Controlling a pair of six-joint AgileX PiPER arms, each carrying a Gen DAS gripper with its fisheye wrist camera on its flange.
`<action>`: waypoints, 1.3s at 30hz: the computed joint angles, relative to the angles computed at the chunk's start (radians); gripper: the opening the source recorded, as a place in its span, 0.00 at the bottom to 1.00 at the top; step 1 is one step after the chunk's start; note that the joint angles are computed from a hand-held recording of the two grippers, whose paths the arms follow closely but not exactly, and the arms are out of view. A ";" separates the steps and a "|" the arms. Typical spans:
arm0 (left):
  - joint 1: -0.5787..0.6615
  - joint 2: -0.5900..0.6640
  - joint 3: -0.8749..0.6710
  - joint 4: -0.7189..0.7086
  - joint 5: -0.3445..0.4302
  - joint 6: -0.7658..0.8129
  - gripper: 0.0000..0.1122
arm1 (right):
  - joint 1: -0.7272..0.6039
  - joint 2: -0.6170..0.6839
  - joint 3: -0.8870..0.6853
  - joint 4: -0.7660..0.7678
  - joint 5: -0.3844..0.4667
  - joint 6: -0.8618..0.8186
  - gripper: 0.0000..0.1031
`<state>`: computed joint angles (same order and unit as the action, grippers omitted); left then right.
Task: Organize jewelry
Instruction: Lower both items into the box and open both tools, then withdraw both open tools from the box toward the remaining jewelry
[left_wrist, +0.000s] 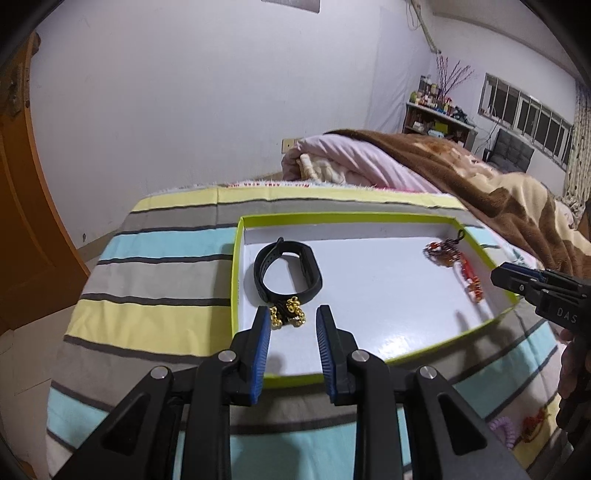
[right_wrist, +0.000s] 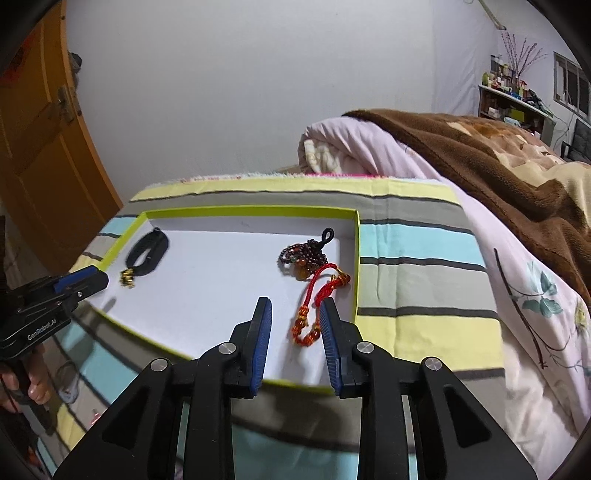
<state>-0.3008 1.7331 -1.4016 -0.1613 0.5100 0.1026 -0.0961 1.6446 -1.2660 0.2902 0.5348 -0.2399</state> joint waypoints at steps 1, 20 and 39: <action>0.002 -0.024 0.021 -0.019 -0.006 0.011 0.24 | 0.000 -0.034 0.029 0.015 -0.008 -0.009 0.27; -0.074 -0.470 0.448 -0.048 -0.098 0.038 0.26 | 0.062 -0.557 0.450 0.035 -0.046 -0.004 0.27; -0.153 -0.740 0.676 -0.012 -0.057 -0.063 0.26 | 0.192 -0.844 0.644 -0.168 0.049 0.255 0.27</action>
